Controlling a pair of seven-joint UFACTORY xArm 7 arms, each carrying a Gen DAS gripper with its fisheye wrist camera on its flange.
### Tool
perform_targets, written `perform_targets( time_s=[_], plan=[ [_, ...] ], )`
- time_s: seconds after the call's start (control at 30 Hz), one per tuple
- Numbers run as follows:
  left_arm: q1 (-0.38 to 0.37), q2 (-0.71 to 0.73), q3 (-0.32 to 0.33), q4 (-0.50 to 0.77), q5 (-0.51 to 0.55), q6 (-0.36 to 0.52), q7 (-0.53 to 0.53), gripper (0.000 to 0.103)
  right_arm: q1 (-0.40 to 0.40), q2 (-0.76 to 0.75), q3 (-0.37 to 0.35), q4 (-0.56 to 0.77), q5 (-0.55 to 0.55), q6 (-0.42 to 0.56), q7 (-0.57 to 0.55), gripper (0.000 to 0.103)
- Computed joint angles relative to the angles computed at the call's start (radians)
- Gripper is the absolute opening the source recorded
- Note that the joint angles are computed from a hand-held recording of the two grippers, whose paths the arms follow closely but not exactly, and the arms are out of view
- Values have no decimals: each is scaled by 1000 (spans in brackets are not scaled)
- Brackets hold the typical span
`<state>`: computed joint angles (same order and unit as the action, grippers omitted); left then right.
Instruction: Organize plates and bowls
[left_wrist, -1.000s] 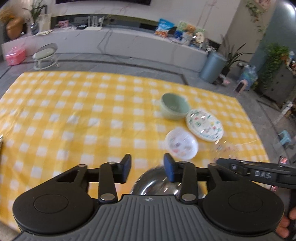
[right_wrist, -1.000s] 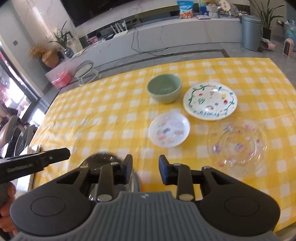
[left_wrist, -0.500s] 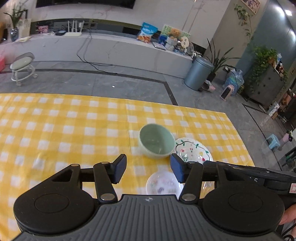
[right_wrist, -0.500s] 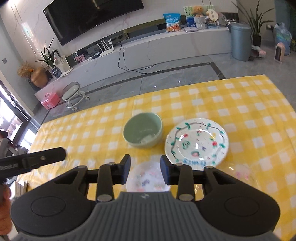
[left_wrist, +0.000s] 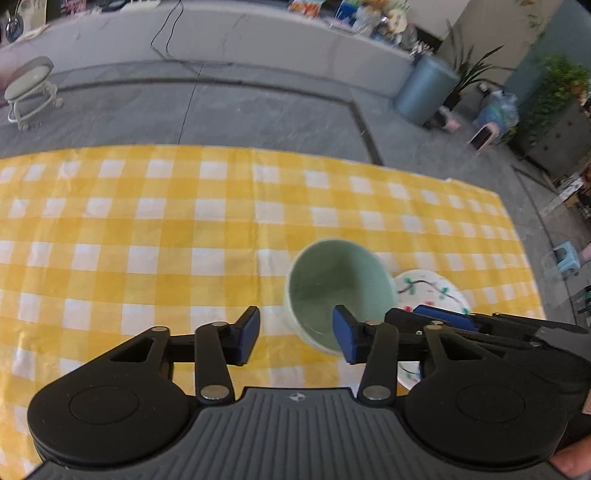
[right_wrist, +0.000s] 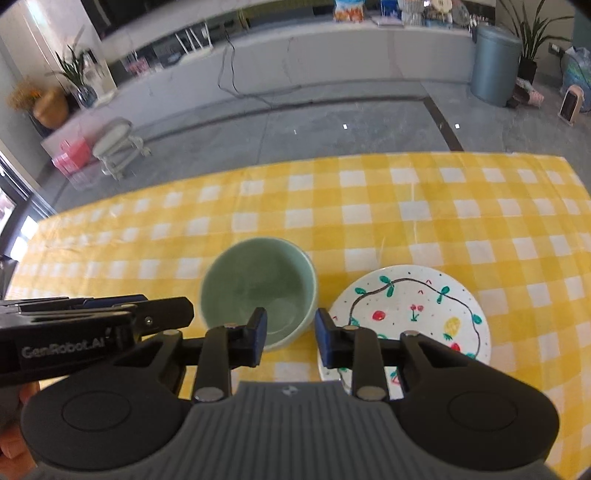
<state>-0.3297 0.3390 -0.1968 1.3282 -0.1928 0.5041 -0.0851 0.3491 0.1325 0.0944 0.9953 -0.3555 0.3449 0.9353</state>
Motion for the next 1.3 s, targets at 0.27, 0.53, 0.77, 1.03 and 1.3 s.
perform_targets(
  time_s=[0.27, 0.53, 0.77, 1.03, 1.3],
  plan=[
    [-22, 91, 24, 103, 75, 68, -7, 29, -25, 118, 5, 130, 147, 104, -136, 15],
    [-35, 141, 26, 162, 101, 111, -14, 11, -28, 170, -1, 182, 227, 141, -187, 7],
    [-64, 145, 48, 191, 150, 163, -77, 8, -16, 172, -9, 197, 233, 172, -175, 6],
    [-53, 47, 45, 111, 153, 164, -100, 7, -8, 108, 8, 169, 248, 201, -162, 6],
    [-42, -139, 33, -39, 146, 182, -128, 7, 20, -32, 45, 109, 220, 259, -124, 5]
  ],
)
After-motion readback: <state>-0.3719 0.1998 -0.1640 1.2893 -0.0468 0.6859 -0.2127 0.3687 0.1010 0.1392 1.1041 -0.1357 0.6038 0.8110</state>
